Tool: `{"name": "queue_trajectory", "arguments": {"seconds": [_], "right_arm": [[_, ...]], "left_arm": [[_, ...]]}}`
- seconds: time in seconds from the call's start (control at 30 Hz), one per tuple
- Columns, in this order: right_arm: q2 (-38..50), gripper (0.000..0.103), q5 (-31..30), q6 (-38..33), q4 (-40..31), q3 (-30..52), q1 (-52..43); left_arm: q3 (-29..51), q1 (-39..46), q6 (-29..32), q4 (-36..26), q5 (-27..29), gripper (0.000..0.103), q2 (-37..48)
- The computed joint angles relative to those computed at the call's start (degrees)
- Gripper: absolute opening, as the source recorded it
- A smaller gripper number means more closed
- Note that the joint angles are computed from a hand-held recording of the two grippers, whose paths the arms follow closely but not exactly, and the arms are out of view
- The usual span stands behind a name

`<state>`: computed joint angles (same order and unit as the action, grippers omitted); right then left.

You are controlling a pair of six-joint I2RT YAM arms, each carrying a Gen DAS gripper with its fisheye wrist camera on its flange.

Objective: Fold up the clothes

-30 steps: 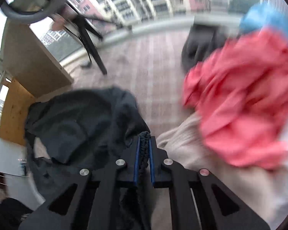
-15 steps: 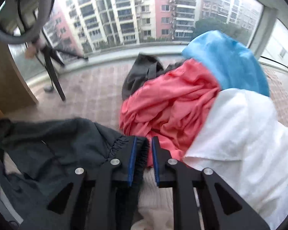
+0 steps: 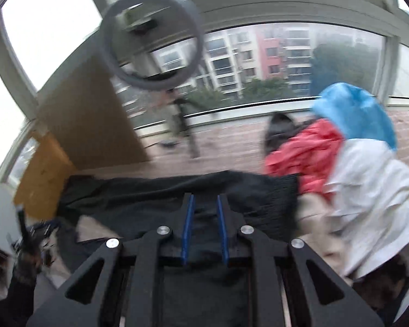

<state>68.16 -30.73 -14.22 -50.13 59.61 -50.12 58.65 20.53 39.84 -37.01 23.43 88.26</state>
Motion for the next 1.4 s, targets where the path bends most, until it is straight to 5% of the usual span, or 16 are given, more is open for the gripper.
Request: {"name": "queue_trajectory", "arguments": {"seconds": [0.13, 0.33, 0.5, 0.67, 0.73, 0.83, 0.9, 0.97, 1.07, 1.27, 1.3, 1.37, 1.4], "right_arm": [[-5.9, 0.017, 6.6, 15.5, 5.1, -4.9, 19.3], [0.7, 0.017, 22.1, 34.8, 18.4, -10.2, 47.6], [13.8, 0.017, 26.0, 43.0, 27.5, -9.8, 57.0], [31.4, 0.027, 19.2, 44.2, 38.8, -4.2, 59.6], [40.9, 0.027, 18.2, 41.8, 38.8, 3.3, 62.2], [54.7, 0.028, 17.5, 37.3, 35.2, 18.0, 66.3], [62.2, 0.031, 18.7, 32.7, 30.5, 28.4, 69.0], [68.7, 0.038, 21.0, 28.3, 25.4, 38.1, 71.1], [77.2, 0.039, 26.1, 22.1, 18.0, 51.4, 73.8], [84.5, 0.039, 31.9, 17.3, 12.6, 62.0, 76.0], [84.2, 0.035, 32.3, 17.3, 13.8, 61.2, 76.1], [84.0, 0.004, 31.9, 17.8, 13.7, 61.1, 75.8], [84.0, 0.004, 30.8, 18.3, 13.1, 61.4, 75.3]], "left_arm": [[19.5, 5.8, 3.5, 1.6, -2.9, 0.036, 19.8], [52.1, 3.8, 6.6, -9.9, -0.9, 0.037, 45.4], [74.8, -0.8, 9.2, -18.2, -5.1, 0.037, 61.7], [93.1, -2.2, 10.2, -25.6, -10.1, 0.046, 73.6], [93.2, -1.8, 11.4, -26.0, -10.3, 0.059, 74.1], [93.8, -1.4, 12.7, -27.1, -11.0, 0.06, 75.1], [87.8, -1.3, 13.5, -24.1, -11.2, 0.052, 72.4], [83.3, -1.2, 13.4, -21.9, -11.0, 0.031, 69.9], [79.6, -0.9, 12.2, -19.9, -10.8, 0.027, 67.3], [78.6, 0.2, 9.2, -20.2, -7.8, 0.026, 64.0], [79.0, 0.3, 8.6, -20.4, -7.6, 0.026, 63.8], [85.3, -0.2, 7.6, -22.5, -7.6, 0.026, 66.5], [89.3, -0.4, 7.0, -24.0, -7.5, 0.026, 68.3]]}}
